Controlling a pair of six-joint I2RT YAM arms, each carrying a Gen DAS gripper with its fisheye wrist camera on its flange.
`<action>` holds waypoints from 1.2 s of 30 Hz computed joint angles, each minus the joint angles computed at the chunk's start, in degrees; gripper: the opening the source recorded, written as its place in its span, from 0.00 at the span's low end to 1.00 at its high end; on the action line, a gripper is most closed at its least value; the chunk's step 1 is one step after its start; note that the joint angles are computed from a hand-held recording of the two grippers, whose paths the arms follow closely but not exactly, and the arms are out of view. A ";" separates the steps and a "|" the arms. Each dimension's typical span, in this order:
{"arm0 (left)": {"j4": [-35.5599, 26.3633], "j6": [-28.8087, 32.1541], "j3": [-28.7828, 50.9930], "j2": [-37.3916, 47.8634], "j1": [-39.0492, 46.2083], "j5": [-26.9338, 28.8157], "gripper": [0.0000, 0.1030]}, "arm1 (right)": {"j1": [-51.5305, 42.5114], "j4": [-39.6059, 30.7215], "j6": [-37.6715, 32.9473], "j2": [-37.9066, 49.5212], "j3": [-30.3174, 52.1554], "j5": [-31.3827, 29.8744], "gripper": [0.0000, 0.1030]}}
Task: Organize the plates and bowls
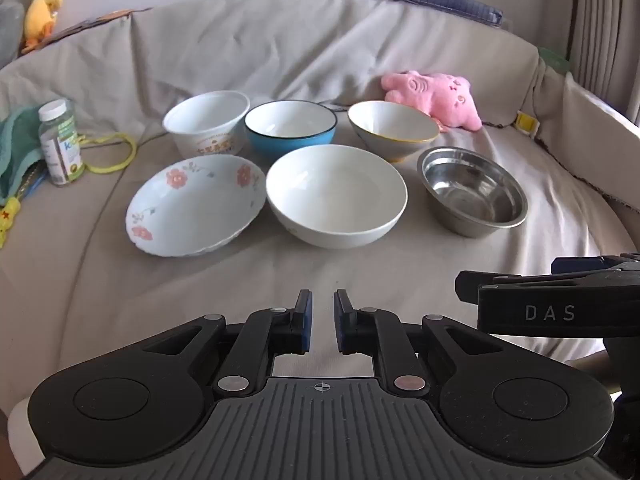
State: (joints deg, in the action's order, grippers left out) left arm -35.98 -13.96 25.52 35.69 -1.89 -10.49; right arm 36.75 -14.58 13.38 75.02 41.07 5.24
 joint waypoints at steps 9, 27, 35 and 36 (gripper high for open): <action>-0.17 -1.22 -0.59 -0.43 -1.11 -0.96 0.13 | 0.06 -0.17 -0.21 0.97 0.41 0.43 1.00; -0.37 -0.64 0.10 -0.47 -0.07 0.17 0.13 | -0.11 -0.15 -0.34 0.87 0.37 -0.18 1.00; -0.60 -0.69 0.23 -0.59 -0.26 0.15 0.13 | -0.32 -0.38 -0.50 0.77 0.35 -0.63 1.00; -0.69 -0.71 0.21 -0.68 -0.35 0.15 0.13 | -0.25 -0.38 -0.50 0.68 0.26 -0.63 1.00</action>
